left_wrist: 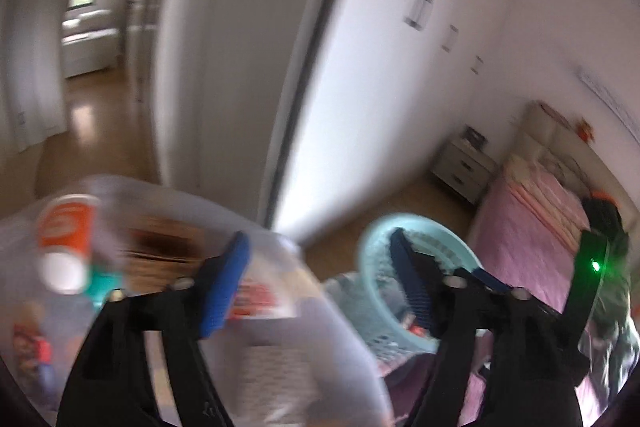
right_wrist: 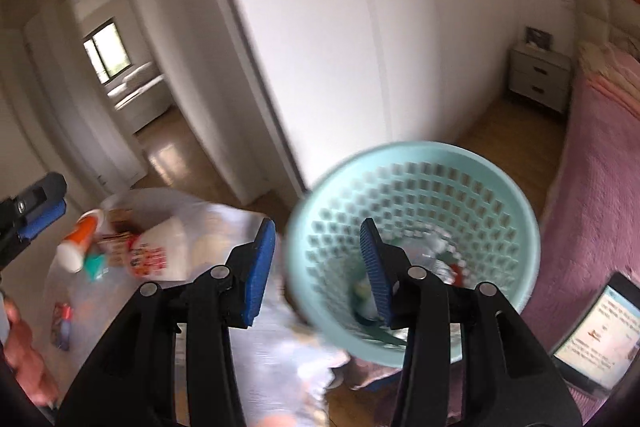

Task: Collect trash
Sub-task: 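Grasp the orange paper cup with the left tool while the right tool grasps the panda-print cup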

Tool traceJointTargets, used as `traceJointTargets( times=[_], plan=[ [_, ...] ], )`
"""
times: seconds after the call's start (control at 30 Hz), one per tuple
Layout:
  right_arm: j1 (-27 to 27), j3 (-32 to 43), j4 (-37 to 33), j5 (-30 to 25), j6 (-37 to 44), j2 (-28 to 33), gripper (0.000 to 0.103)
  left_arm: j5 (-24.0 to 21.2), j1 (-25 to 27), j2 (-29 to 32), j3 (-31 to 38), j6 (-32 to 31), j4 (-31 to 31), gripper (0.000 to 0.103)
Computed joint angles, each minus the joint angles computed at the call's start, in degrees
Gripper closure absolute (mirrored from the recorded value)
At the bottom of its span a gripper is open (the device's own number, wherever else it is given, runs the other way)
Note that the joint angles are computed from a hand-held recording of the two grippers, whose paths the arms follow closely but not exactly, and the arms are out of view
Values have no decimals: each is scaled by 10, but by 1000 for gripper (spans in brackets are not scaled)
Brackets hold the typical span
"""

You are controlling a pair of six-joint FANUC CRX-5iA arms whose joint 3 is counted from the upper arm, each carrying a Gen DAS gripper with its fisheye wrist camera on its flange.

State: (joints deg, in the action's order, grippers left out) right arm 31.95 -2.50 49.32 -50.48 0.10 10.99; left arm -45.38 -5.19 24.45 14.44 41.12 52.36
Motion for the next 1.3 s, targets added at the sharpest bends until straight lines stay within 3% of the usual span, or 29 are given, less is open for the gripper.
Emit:
traceJointTargets(
  times=[0.17, 0.3, 0.53, 0.73, 0.9, 1.07, 1.13, 1.2, 1.3],
  plan=[
    [17, 70, -15, 20, 83, 50, 50, 13, 59, 15, 28, 67, -16, 21],
    [26, 126, -39, 44, 144, 94, 29, 16, 96, 44, 71, 153, -60, 21],
    [29, 230, -117, 34, 244, 167, 23, -56, 116, 137, 205, 280, -122, 21],
    [21, 293, -176, 7, 301, 210, 23, -77, 110, 166, 247, 314, -179, 21],
    [14, 349, -243, -7, 364, 243, 23, -41, 103, 156, 228, 323, -200, 21],
    [-3, 376, -301, -8, 373, 258, 23, -65, 100, 174, 262, 349, -228, 21],
    [-11, 391, -330, -12, 387, 265, 23, -80, 101, 184, 276, 349, -234, 24],
    [-16, 401, -350, -15, 401, 269, 23, -91, 101, 191, 285, 345, -227, 36],
    [-16, 411, -353, -18, 416, 276, 25, -101, 102, 197, 295, 345, -231, 39]
  ],
)
